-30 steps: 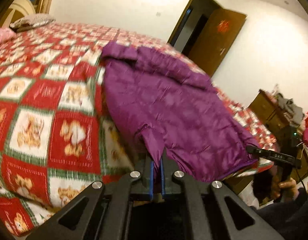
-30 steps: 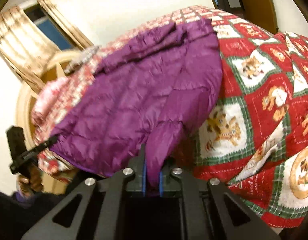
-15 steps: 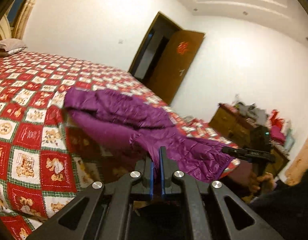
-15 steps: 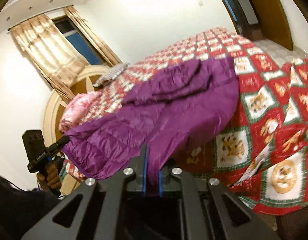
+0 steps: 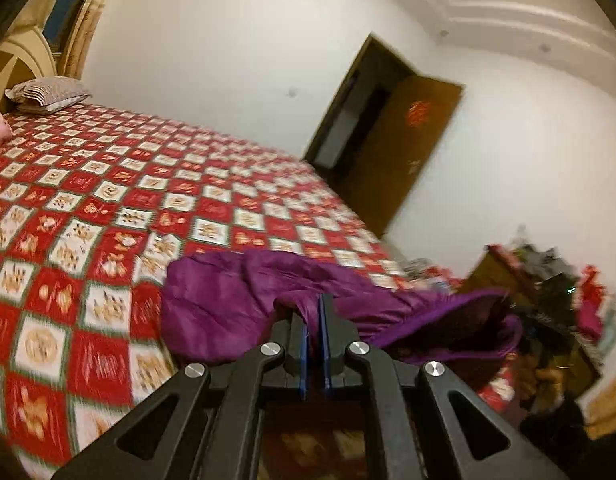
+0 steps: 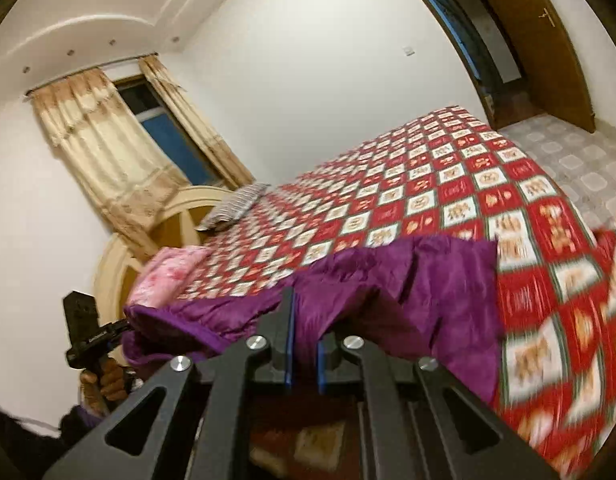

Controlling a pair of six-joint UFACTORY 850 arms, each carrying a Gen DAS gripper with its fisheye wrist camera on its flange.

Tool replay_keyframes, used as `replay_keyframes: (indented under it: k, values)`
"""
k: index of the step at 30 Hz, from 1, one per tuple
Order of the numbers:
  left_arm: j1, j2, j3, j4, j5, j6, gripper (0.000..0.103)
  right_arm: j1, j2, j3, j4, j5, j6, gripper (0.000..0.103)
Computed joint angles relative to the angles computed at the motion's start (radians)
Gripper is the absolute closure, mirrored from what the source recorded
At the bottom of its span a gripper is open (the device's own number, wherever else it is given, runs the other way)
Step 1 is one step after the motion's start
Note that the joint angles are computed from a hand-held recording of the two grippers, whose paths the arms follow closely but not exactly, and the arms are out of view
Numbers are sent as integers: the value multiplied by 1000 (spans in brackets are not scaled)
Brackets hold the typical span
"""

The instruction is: Fold large clothes

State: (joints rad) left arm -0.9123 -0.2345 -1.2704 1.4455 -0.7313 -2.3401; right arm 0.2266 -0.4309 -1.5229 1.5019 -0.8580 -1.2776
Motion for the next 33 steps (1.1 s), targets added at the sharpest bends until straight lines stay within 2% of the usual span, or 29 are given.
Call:
replay_keyframes:
  k: [3,6,10,14,17,20,24,26,28,29,31,33]
  values:
    - [83,-99,-116,-154,6,198,98,40,-121,-169,-108,94,116,92]
    - [157,-178,-187,-251,32,285,98,82,-285,-387,-297,187,327,92]
    - [233,-276,-263,-389,49,390,98,113,-457,-604,-558,249,592,92]
    - [281,-354,-314,-493,71,471,98,132,-596,-776,-734,240,759,92]
    - [296,-405,-348,-522,59,494,95,148,-643,-812,-811,284,799,90]
    - [304,-440,-363,-522,68,490,95,154,-703,-886,-851,268,845,88]
    - [309,-458,-355,-456,101,400,95,152,-747,-947,-848,252,860,87]
    - [311,-461,-355,-438,111,377,95,145,-777,-996,-835,214,873,86]
    - [318,-437,-316,-397,165,305,95,132,-797,-1027,-782,174,863,84]
    - [327,-413,-276,-340,222,223,95,122,-809,-1044,-738,147,852,81]
    - [348,-341,-181,-194,345,13,94,92,-853,-1113,-598,47,824,66]
    - [347,-271,-112,-47,358,-157,94,61,-818,-1045,-411,-9,739,26]
